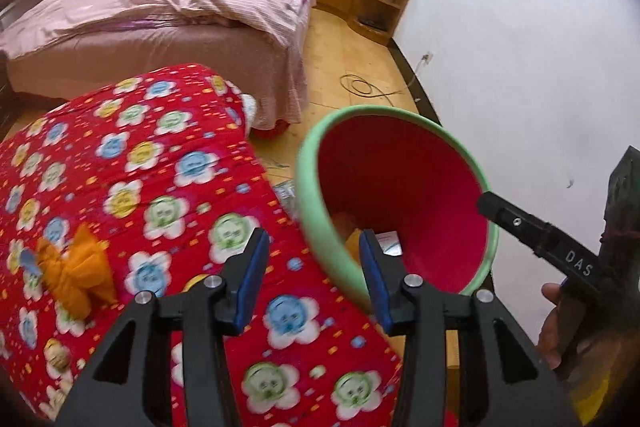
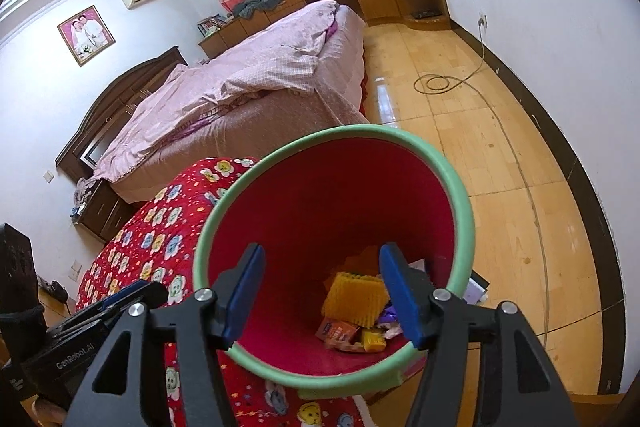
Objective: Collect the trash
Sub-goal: 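Move both open grippers back over the quilt toward the orange cloth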
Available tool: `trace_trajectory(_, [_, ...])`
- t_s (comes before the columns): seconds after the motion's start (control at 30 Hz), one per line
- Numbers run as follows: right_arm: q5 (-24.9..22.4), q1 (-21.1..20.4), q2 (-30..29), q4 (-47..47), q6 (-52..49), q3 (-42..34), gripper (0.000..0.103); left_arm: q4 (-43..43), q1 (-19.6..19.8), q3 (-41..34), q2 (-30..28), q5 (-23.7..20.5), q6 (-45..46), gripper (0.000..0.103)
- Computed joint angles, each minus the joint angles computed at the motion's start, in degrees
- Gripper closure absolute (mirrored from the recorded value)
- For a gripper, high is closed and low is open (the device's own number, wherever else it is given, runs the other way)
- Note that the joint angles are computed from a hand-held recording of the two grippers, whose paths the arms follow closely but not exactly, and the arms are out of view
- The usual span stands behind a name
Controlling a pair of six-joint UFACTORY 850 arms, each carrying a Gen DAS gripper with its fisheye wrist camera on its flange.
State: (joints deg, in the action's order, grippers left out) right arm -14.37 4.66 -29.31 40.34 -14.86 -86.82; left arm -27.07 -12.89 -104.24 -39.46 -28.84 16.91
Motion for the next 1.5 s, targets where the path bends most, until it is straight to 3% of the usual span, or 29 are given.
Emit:
trace_trajectory(0.37, [2.71,3.76,2.51,3.87,-3.25,2.53,0.039,-2.33,3.55,9.96,6.8,4.47,0.97,0.057])
trace_trajectory(0.73, [1.53,8.73,1.59,4.33,-5.28,0.76,0.037,-2.07,8.04,17.42,12.35,7.68,-1.08,0.056])
trace_trajectory(1.5, [-6.2,16.58,-7.53,-2.99,-1.28,-12.09,0.032,23.47,15.45,25.72,16.78,12.08,-30.0,0.056])
